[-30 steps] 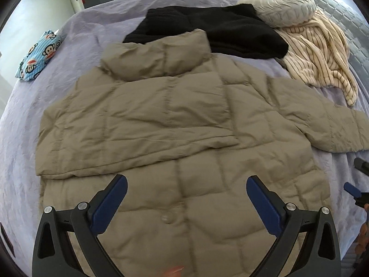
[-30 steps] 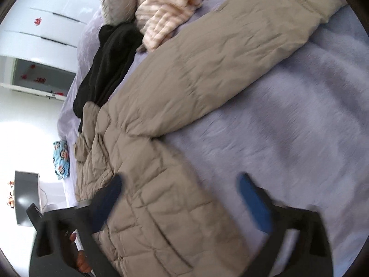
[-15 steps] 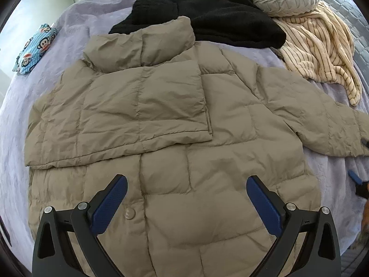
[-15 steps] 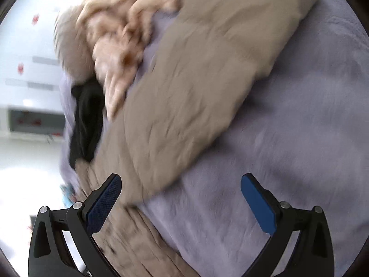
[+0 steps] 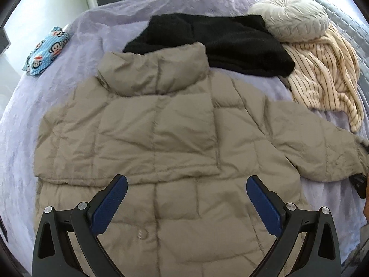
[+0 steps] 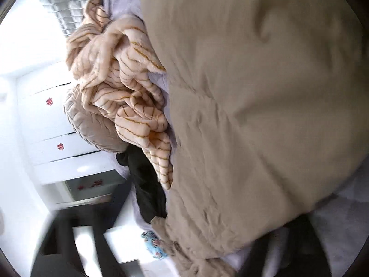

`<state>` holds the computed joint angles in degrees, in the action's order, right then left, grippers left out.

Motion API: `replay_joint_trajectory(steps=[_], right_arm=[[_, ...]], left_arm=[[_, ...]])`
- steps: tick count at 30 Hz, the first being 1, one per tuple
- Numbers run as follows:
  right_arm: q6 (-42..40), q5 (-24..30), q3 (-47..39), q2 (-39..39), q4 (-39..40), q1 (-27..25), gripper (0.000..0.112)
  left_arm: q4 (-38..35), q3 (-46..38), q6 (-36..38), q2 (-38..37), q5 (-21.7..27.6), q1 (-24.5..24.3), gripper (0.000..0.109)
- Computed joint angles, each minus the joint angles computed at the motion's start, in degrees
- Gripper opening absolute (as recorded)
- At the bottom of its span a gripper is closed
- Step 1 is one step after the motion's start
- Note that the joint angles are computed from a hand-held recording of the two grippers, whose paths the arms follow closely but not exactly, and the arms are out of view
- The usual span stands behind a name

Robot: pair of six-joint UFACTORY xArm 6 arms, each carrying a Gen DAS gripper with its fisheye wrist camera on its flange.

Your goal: Fold large clothes

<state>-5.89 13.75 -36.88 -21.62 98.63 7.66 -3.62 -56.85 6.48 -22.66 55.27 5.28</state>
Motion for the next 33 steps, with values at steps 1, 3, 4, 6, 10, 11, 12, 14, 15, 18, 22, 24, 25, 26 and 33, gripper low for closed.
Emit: replay_joint_trajectory(steps=[1,3,4,6,10,11,12,14,15,18,22,24,25,26,33], right_arm=[[-1.4,0.3,-0.6,0.4,1.1,0.2,0.02],[-2.0,-0.8,-2.5,1.3,0.0,1.9,0.01],[-1.6,-1.6,-3.4,1.7,-1.3,2.8,0.01],[-0.3,-2.5,-6.3,3.2,-5.9,5.1,0.01],[11.6,-3.6,-12.4,6.6,-28.4,10.7,0.01],[14.6,-3.4,-14.4,8.0,-34.4,11.9,0.01],[15.9,-3.0,-18.2,10.7,-40.4,13.8,0.01],[20.0,-2.0,-24.5,15.5,-52.4,17.0,0.01],[23.1,-1.1,-26.9,17.3,-58.4,18.0,0.01],[29.3,2.8,-38.7,26.4,-75.0,23.1,0.01],[31.0,12.1,-58.1,42.0,-85.5,29.7,0.01],[32.6,16.7,-65.2,48.2,-89.3,31.9,0.01],[33.4,20.0,-69.9,52.3,-91.1,33.0,0.01],[34.0,22.1,-72.3,54.5,-91.8,33.7,0.01],[37.3,30.3,-78.0,62.6,-92.2,34.1,0.014]], left_arm=[[0.1,-0.1,0.0,0.1,-0.3,0.4,0.103],[0.5,-0.4,0.1,0.3,-1.2,1.6,0.103],[0.2,-0.6,0.4,0.6,-1.5,2.3,0.103],[-0.5,-1.0,1.3,1.1,-1.9,4.3,0.103],[-1.3,-1.3,3.5,2.3,-2.7,8.3,0.103],[-1.0,-1.2,3.6,2.4,-3.1,8.8,0.103],[-0.7,-1.0,4.3,2.7,-3.9,10.1,0.103],[-0.8,-1.0,5.5,3.1,-4.8,11.8,0.103],[-1.3,-1.1,6.6,3.4,-5.3,13.2,0.103],[-2.2,-1.5,9.4,4.5,-7.3,16.4,0.103],[-3.2,-2.8,12.5,6.8,-9.3,20.4,0.103],[-4.5,-3.5,14.1,8.0,-9.6,22.5,0.103],[-4.9,-3.8,14.8,8.6,-9.9,23.5,0.103],[-5.1,-3.9,15.4,9.2,-10.2,24.3,0.103],[-6.6,-3.1,18.5,11.9,-12.4,26.5,0.103]])
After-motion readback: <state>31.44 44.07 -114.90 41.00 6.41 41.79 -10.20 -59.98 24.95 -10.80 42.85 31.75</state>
